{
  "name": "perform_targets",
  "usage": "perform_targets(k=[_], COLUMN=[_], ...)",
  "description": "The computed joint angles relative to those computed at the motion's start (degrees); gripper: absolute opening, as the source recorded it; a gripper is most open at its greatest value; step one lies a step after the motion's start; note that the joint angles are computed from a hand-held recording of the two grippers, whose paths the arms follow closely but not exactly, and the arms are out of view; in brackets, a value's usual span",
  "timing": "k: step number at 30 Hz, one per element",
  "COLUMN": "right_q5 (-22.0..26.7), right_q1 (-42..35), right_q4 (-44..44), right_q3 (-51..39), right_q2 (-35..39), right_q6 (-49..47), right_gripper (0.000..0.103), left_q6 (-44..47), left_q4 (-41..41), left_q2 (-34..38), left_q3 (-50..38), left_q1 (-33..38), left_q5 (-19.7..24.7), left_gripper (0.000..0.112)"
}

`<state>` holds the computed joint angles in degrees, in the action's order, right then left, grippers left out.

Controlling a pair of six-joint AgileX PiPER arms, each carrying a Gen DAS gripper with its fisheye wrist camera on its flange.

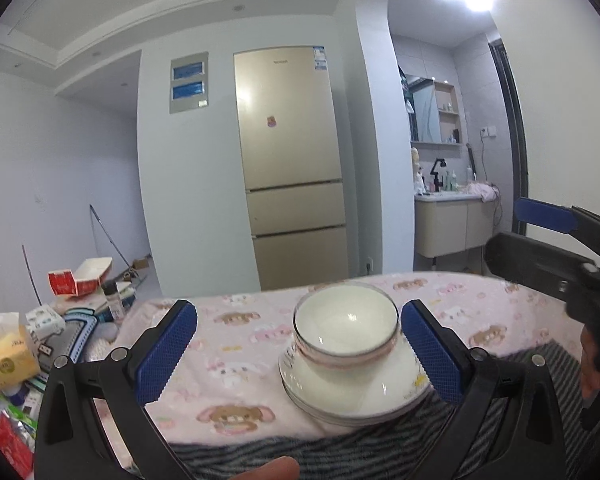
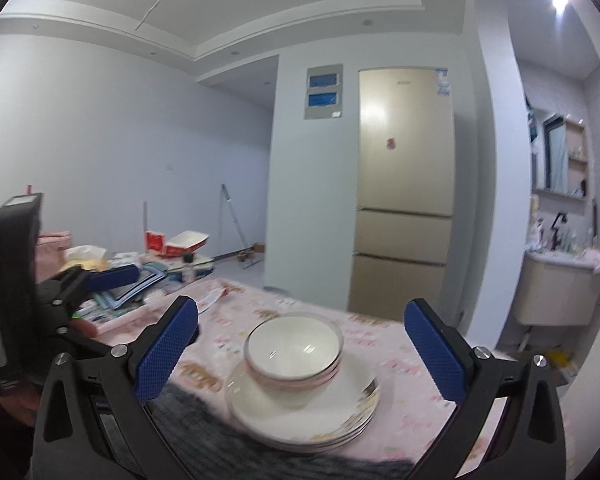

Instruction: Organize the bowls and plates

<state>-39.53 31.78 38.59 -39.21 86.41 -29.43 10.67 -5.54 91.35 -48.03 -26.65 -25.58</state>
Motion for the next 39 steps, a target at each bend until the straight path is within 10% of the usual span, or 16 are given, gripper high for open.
perform_targets(k=[26, 39], right_q5=[-6.61, -5.13], right_q1=[-2.51, -3.67], right_q4=[-6.07, -7.36], right_q3=[5.97, 5.85], right_q2=[10.66, 10.75], right_q6=[12.06, 13.65], right_gripper=[0.103, 0.103], left_q6=[9.42, -0.93], left_q4=[-9.12, -1.56], left_q2=[11.33, 12.45], left_q3=[-2.84, -4.60], left_q1=[-1.18, 1.97], left_q5=[-1.90, 1.86], left_gripper=[0.103, 0.103])
